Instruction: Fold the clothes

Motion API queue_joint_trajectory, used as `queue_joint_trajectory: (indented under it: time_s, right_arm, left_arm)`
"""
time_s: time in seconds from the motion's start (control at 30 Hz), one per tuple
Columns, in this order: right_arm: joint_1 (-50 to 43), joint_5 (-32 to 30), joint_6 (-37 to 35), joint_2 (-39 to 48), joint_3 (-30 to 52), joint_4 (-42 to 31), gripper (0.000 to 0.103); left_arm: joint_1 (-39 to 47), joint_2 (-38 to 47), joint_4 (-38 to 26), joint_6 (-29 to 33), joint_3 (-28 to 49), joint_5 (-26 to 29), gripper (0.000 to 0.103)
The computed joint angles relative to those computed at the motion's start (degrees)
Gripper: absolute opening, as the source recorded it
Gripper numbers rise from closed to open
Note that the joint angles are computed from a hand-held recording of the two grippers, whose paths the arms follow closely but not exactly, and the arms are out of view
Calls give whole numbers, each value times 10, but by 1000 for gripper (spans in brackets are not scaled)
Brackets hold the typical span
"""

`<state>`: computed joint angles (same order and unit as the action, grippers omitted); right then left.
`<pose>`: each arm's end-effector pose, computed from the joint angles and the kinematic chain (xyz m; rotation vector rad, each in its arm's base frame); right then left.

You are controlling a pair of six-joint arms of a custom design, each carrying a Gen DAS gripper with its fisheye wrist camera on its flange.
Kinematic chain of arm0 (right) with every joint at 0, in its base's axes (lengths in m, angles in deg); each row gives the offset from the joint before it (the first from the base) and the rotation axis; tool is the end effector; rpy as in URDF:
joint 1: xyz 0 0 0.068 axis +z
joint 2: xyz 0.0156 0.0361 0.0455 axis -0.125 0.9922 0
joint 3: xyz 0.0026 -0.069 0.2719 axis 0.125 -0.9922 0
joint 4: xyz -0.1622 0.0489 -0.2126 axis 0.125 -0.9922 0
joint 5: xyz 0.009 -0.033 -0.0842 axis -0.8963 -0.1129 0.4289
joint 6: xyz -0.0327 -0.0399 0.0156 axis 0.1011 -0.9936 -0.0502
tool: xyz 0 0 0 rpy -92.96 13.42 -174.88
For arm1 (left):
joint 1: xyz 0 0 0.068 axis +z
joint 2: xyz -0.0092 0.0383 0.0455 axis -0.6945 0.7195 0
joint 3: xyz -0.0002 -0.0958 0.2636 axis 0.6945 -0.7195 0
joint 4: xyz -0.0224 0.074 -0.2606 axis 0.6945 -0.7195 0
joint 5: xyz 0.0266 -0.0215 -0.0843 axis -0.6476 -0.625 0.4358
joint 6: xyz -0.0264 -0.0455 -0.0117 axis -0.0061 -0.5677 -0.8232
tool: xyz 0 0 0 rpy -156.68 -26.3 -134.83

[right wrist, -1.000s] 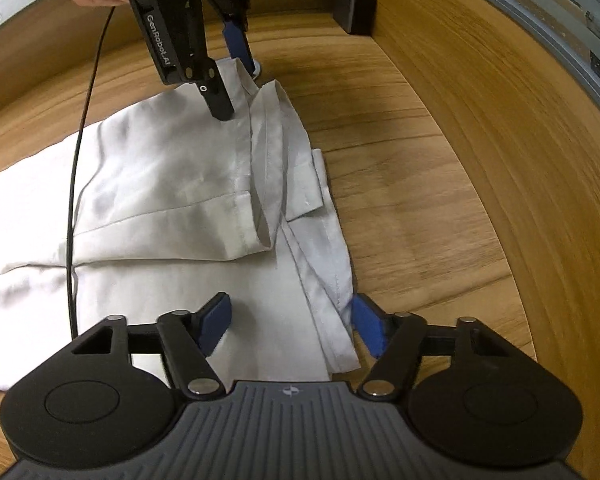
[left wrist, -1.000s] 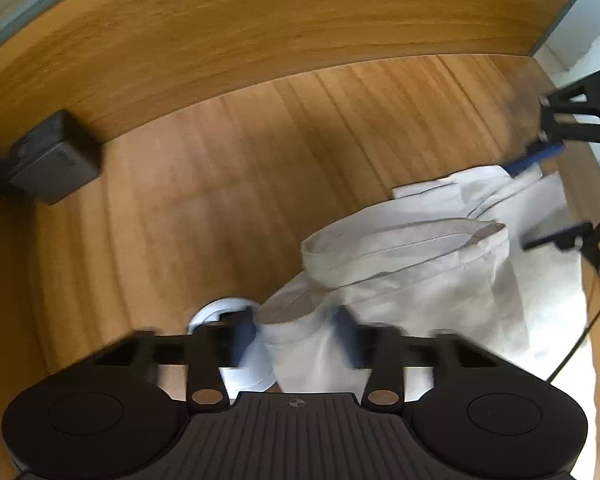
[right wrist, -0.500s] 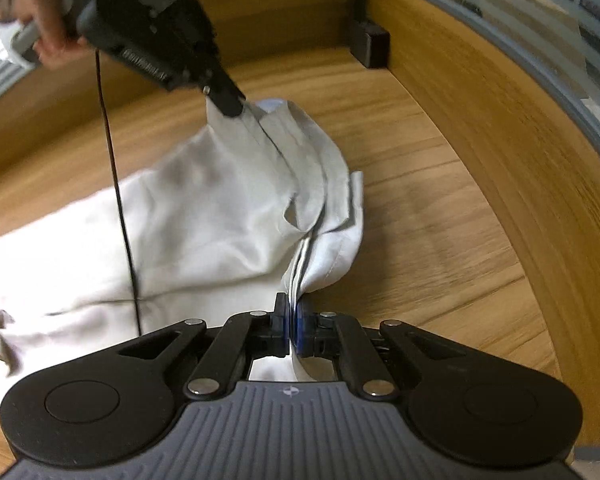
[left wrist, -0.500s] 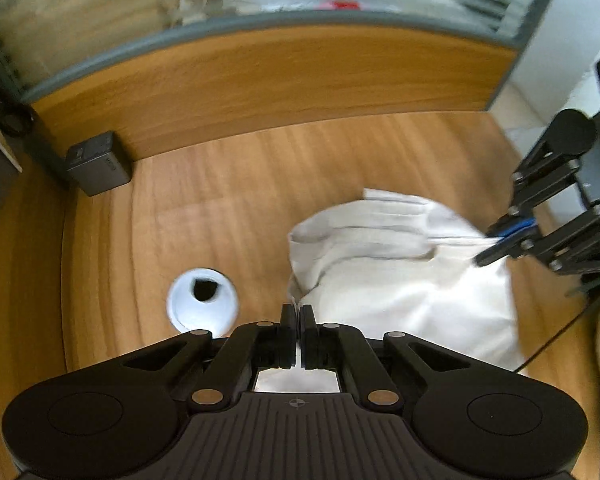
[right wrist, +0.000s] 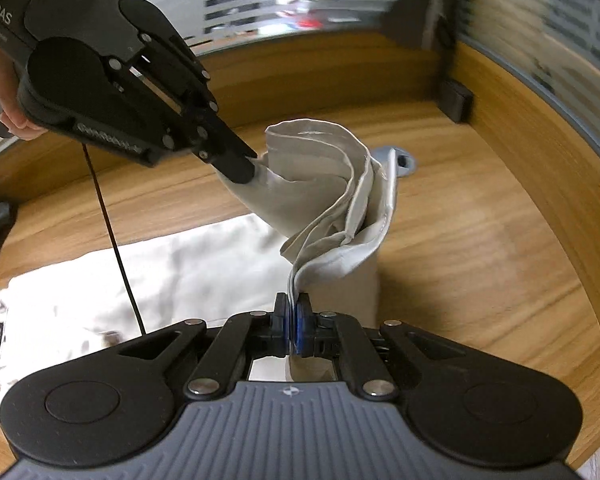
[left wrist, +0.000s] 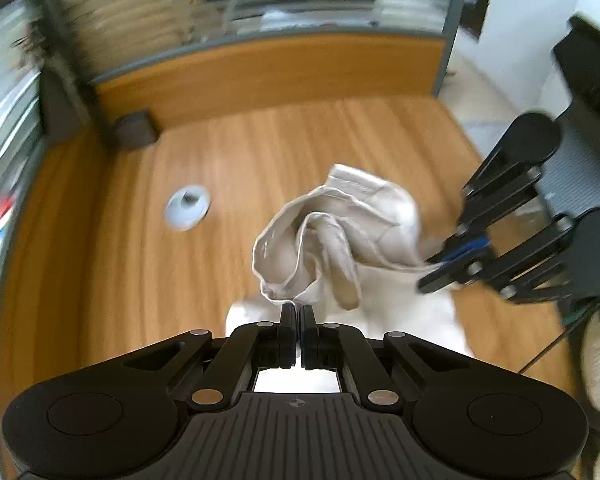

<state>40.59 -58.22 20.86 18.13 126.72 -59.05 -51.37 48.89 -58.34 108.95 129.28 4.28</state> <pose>0.2765 0.2793 0.1988 0.3955 2.4696 0.0544 0.4250 -0.0720 0.2231 2.3182 1.4990 -0.5128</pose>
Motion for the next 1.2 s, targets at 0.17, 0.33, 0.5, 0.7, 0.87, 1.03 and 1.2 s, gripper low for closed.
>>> queue_joint_trajectory:
  time_s: [0.17, 0.33, 0.5, 0.7, 0.87, 1.03, 1.2]
  right_arm:
    - [54, -7, -3, 111, 145, -82, 3]
    - [90, -34, -9, 222, 269, -134, 3]
    - [105, -46, -14, 296, 358, -185, 5]
    - [114, -37, -51, 253, 290, -95, 30]
    - [109, -20, -24, 206, 223, -22, 30]
    - [95, 0, 39, 198, 193, 17, 30]
    - [80, -5, 18, 168, 151, 73, 30]
  left_arm:
    - [81, -25, 118, 62, -90, 17, 4]
    - [135, -12, 217, 90, -150, 47, 4]
    - [161, 8, 277, 133, -168, 57, 8]
    - [180, 34, 251, 85, -115, 79, 20]
    - [186, 58, 139, 38, -28, 94, 37]
    - [189, 34, 89, 15, -42, 79, 37]
    - [203, -27, 88, -29, -100, 68, 38]
